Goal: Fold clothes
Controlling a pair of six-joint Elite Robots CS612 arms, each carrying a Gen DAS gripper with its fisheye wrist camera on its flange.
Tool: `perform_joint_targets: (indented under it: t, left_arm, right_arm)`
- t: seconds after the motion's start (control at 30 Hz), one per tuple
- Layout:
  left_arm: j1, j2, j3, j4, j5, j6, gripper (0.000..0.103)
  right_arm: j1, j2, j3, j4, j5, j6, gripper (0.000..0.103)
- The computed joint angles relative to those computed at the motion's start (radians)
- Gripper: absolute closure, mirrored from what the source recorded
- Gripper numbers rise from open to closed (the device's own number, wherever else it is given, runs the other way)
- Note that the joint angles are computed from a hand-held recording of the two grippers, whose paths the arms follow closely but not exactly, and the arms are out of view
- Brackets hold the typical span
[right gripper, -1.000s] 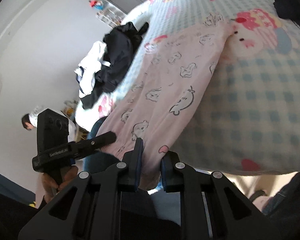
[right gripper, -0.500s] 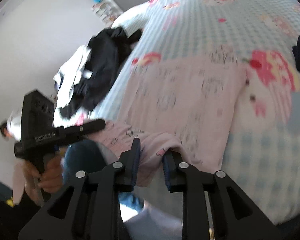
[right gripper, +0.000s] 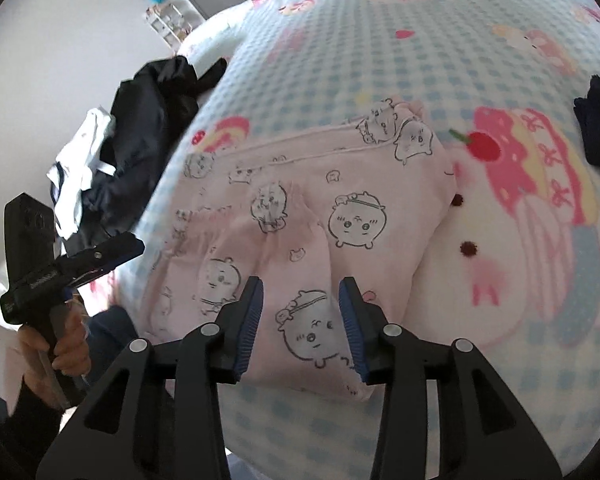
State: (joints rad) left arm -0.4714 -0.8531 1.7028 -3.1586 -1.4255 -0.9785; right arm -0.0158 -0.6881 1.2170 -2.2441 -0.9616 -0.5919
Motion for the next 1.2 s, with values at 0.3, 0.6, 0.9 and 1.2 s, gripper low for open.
perform_joint_targets:
  t: [0.3, 0.6, 0.9, 1.2]
  left_arm:
    - [-0.001, 0.045, -0.074, 0.096, 0.019, 0.111, 0.055]
    - [-0.024, 0.028, -0.102, 0.166, 0.121, 0.159, 0.094]
    - [0.001, 0.036, -0.138, 0.145, 0.081, 0.205, 0.094]
    - [0.004, 0.046, -0.120, 0.127, 0.047, 0.112, 0.094]
  right_arm:
    - [0.037, 0.054, -0.064, 0.053, -0.072, -0.123, 0.070]
    - [0.029, 0.032, -0.014, -0.064, -0.044, -0.119, 0.094]
    - [0.025, 0.030, -0.032, -0.095, 0.001, -0.124, 0.096]
    - [0.035, 0.039, -0.056, -0.092, -0.030, -0.091, 0.096]
